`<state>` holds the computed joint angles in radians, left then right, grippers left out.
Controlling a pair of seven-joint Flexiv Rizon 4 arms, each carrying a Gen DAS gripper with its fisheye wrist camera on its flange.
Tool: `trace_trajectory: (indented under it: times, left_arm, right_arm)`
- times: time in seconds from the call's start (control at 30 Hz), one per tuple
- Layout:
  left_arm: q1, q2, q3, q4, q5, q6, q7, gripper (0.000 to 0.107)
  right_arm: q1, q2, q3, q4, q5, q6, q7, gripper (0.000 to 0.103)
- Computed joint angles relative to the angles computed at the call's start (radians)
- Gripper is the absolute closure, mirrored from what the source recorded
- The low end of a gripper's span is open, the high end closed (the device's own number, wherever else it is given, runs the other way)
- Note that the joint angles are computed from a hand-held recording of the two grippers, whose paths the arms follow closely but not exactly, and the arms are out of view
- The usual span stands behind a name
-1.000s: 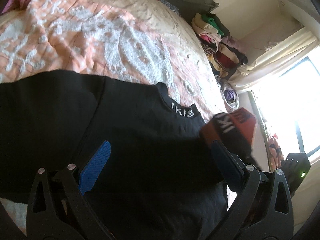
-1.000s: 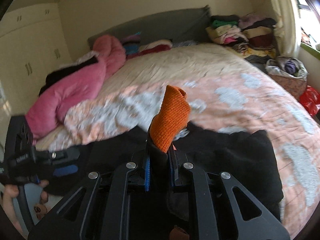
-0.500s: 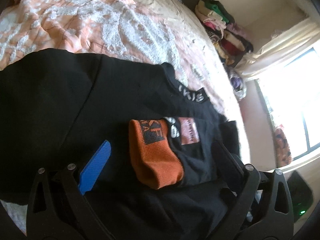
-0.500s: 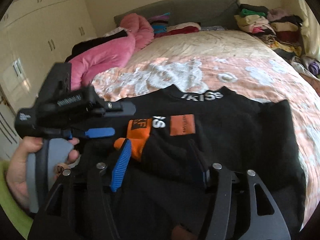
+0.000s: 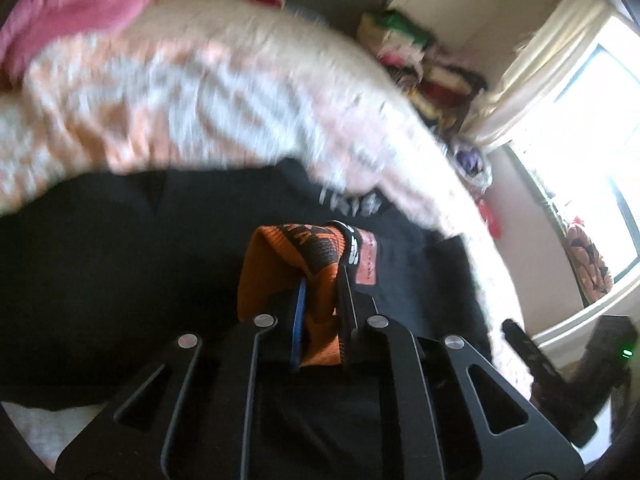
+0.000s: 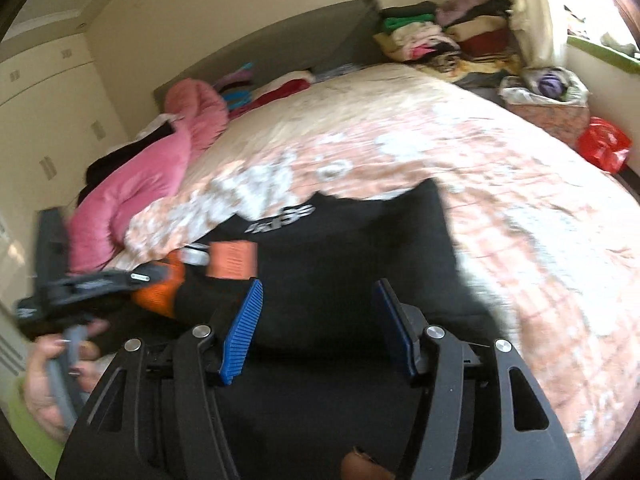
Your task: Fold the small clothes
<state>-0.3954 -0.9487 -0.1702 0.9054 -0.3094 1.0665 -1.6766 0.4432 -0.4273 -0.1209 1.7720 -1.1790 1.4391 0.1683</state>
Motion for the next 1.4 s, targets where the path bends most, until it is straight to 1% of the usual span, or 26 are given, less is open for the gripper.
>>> trace_trajectory:
  times: [0.03, 0.07, 0.17, 0.23, 0.3, 0.43, 0.47, 0.57, 0.63, 0.67, 0.73, 0.77, 0.83, 0.87, 0.9, 0.97, 1.0, 1.03, 1.07, 1.13, 1.17, 1.2, 1.27, 1.33, 1.37, 1.4]
  left_arm:
    - [-0.004, 0.021, 0.013, 0.023, 0.014, 0.033, 0.0, 0.1]
    - [-0.012, 0.034, 0.036, 0.028, 0.035, 0.04, -0.006, 0.1]
    - [-0.009, 0.057, 0.047, 0.056, 0.056, 0.016, -0.008, 0.1]
    - [-0.007, 0.058, 0.055, 0.059, 0.064, -0.021, -0.016, 0.1]
    - [-0.018, 0.056, 0.085, 0.046, 0.09, -0.062, -0.042, 0.1]
    - [-0.057, 0.058, 0.193, 0.005, 0.206, -0.129, -0.137, 0.093]
    - [-0.058, 0.062, 0.203, 0.005, 0.229, -0.128, -0.155, 0.09]
    - [-0.043, 0.076, 0.174, 0.029, 0.254, -0.083, -0.152, 0.078]
    - [-0.039, 0.071, 0.153, 0.023, 0.256, -0.089, -0.128, 0.073]
    - [-0.04, 0.061, 0.147, 0.005, 0.254, -0.108, -0.117, 0.071]
    - [-0.045, 0.029, 0.138, -0.049, 0.247, -0.193, -0.095, 0.067]
    - [-0.051, 0.008, 0.144, -0.087, 0.248, -0.261, -0.09, 0.062]
    - [-0.059, -0.026, 0.161, -0.14, 0.259, -0.356, -0.1, 0.055]
    - [-0.056, -0.032, 0.165, -0.141, 0.261, -0.373, -0.116, 0.05]
    - [-0.044, -0.024, 0.148, -0.114, 0.25, -0.347, -0.12, 0.05]
    - [-0.032, 0.002, 0.129, -0.063, 0.239, -0.295, -0.122, 0.05]
    - [-0.03, 0.018, 0.125, -0.034, 0.239, -0.26, -0.119, 0.05]
    - [-0.03, 0.038, 0.123, 0.001, 0.243, -0.219, -0.114, 0.05]
    - [-0.032, 0.052, 0.127, 0.023, 0.247, -0.196, -0.117, 0.048]
    - [-0.037, 0.089, 0.14, 0.078, 0.257, -0.134, -0.14, 0.042]
    - [-0.044, 0.105, 0.157, 0.1, 0.269, -0.109, -0.163, 0.035]
    - [-0.05, 0.115, 0.169, 0.113, 0.28, -0.095, -0.179, 0.028]
    - [-0.069, 0.147, 0.213, 0.148, 0.324, -0.069, -0.23, 0.025]
    - [-0.072, 0.173, 0.233, 0.182, 0.354, -0.047, -0.264, 0.017]
    - [-0.075, 0.189, 0.243, 0.204, 0.368, -0.033, -0.286, 0.013]
    - [-0.076, 0.198, 0.249, 0.215, 0.38, -0.026, -0.303, 0.013]
  right_arm:
    - [-0.002, 0.01, 0.0, 0.01, 0.005, -0.022, -0.001, 0.046]
    - [-0.003, 0.015, -0.001, 0.014, 0.004, -0.037, 0.003, 0.046]
    - [-0.016, 0.019, 0.013, 0.017, 0.01, -0.076, 0.0, 0.047]
    - [-0.024, 0.011, 0.031, 0.011, 0.039, -0.103, -0.028, 0.046]
    - [-0.025, -0.002, 0.049, -0.003, 0.079, -0.128, -0.069, 0.046]
    - [-0.015, -0.035, 0.07, -0.042, 0.168, -0.164, -0.166, 0.046]
    - [-0.011, -0.045, 0.076, -0.056, 0.195, -0.181, -0.2, 0.046]
    - [0.01, -0.069, 0.071, -0.088, 0.245, -0.2, -0.257, 0.046]
    - [0.022, -0.079, 0.069, -0.105, 0.272, -0.221, -0.299, 0.046]
    - [0.022, -0.09, 0.08, -0.121, 0.302, -0.242, -0.338, 0.046]
    - [0.019, -0.109, 0.103, -0.149, 0.372, -0.284, -0.41, 0.046]
    - [0.02, -0.116, 0.109, -0.159, 0.401, -0.303, -0.438, 0.046]
    - [0.027, -0.129, 0.122, -0.185, 0.461, -0.385, -0.496, 0.045]
    - [0.031, -0.134, 0.124, -0.195, 0.485, -0.418, -0.514, 0.045]
    - [0.03, -0.139, 0.13, -0.2, 0.514, -0.445, -0.528, 0.045]
    - [0.033, -0.132, 0.119, -0.176, 0.527, -0.41, -0.518, 0.045]
    - [0.047, -0.117, 0.094, -0.15, 0.495, -0.369, -0.488, 0.04]
    - [0.056, -0.106, 0.074, -0.128, 0.465, -0.325, -0.463, 0.028]
    - [0.066, -0.096, 0.057, -0.111, 0.436, -0.292, -0.439, 0.024]
    - [0.086, -0.077, 0.027, -0.086, 0.372, -0.248, -0.389, 0.023]
    - [0.093, -0.07, 0.019, -0.08, 0.342, -0.232, -0.372, 0.022]
    - [0.094, -0.068, 0.018, -0.08, 0.325, -0.223, -0.362, 0.018]
    - [0.098, -0.064, 0.02, -0.082, 0.296, -0.207, -0.347, 0.013]
    - [0.105, -0.063, 0.02, -0.091, 0.265, -0.203, -0.34, 0.008]
    - [0.108, -0.064, 0.021, -0.097, 0.253, -0.206, -0.336, 0.008]
    - [0.113, -0.066, 0.021, -0.105, 0.239, -0.207, -0.335, 0.008]
